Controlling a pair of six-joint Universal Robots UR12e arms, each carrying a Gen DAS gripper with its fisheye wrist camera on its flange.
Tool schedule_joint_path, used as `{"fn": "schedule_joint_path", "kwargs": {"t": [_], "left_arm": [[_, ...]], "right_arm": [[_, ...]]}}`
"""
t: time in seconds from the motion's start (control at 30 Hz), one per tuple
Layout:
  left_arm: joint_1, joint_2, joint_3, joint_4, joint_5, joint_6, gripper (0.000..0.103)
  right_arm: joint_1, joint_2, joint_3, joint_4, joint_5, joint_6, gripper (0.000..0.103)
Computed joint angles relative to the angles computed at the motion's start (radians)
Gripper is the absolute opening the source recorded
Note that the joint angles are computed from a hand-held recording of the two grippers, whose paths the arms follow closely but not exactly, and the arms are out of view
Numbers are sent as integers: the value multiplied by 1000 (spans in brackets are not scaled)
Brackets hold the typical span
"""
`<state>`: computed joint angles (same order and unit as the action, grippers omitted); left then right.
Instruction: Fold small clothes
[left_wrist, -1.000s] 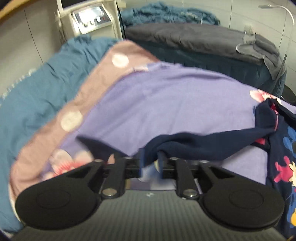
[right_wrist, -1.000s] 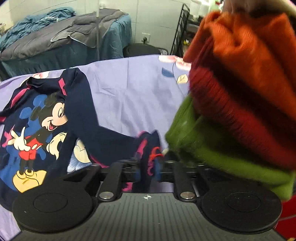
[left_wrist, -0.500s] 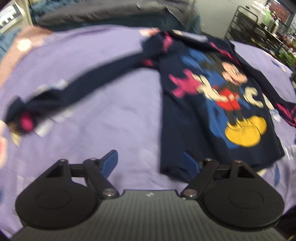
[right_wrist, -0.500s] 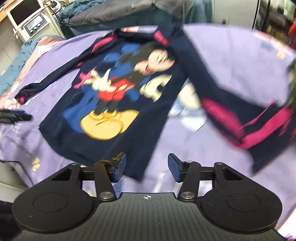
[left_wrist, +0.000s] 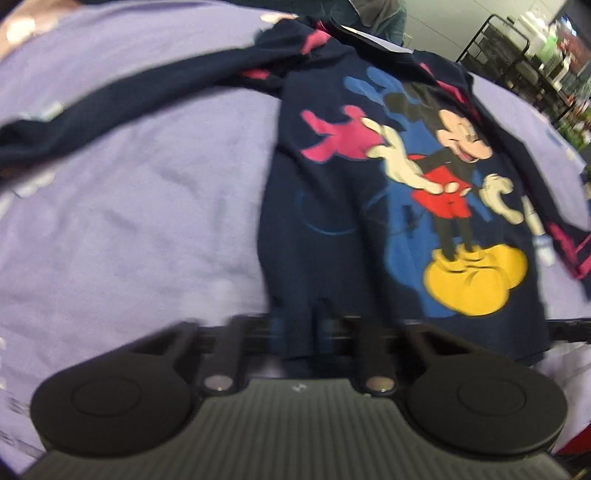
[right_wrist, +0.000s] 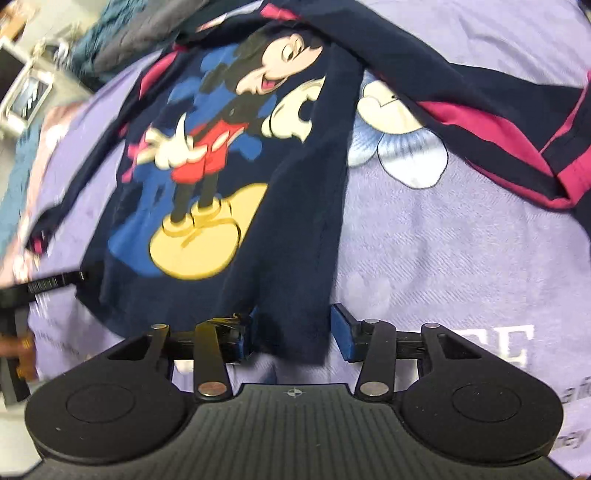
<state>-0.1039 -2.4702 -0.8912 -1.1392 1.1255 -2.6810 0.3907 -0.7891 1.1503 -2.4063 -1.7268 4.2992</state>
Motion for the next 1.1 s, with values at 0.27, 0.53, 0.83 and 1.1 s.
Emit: {"fn": "schedule_joint_path", "kwargs": {"t": [0.27,0.53,0.83,1.1], "left_arm": [[3,-10,55,103,-6,-56,6],[27,-8,141,-10,-32,49,5],[15,53,-17,-70,106,114,5],[-7,34,11,-77,212,229,15]], "right_arm": [[-10,-41,35,-99,-16,16,9],[-1,-131,59,25,38,-81,8],[22,-102,41,205,183,-106,8],[19,-58,-1,298,202,-213,10]]}}
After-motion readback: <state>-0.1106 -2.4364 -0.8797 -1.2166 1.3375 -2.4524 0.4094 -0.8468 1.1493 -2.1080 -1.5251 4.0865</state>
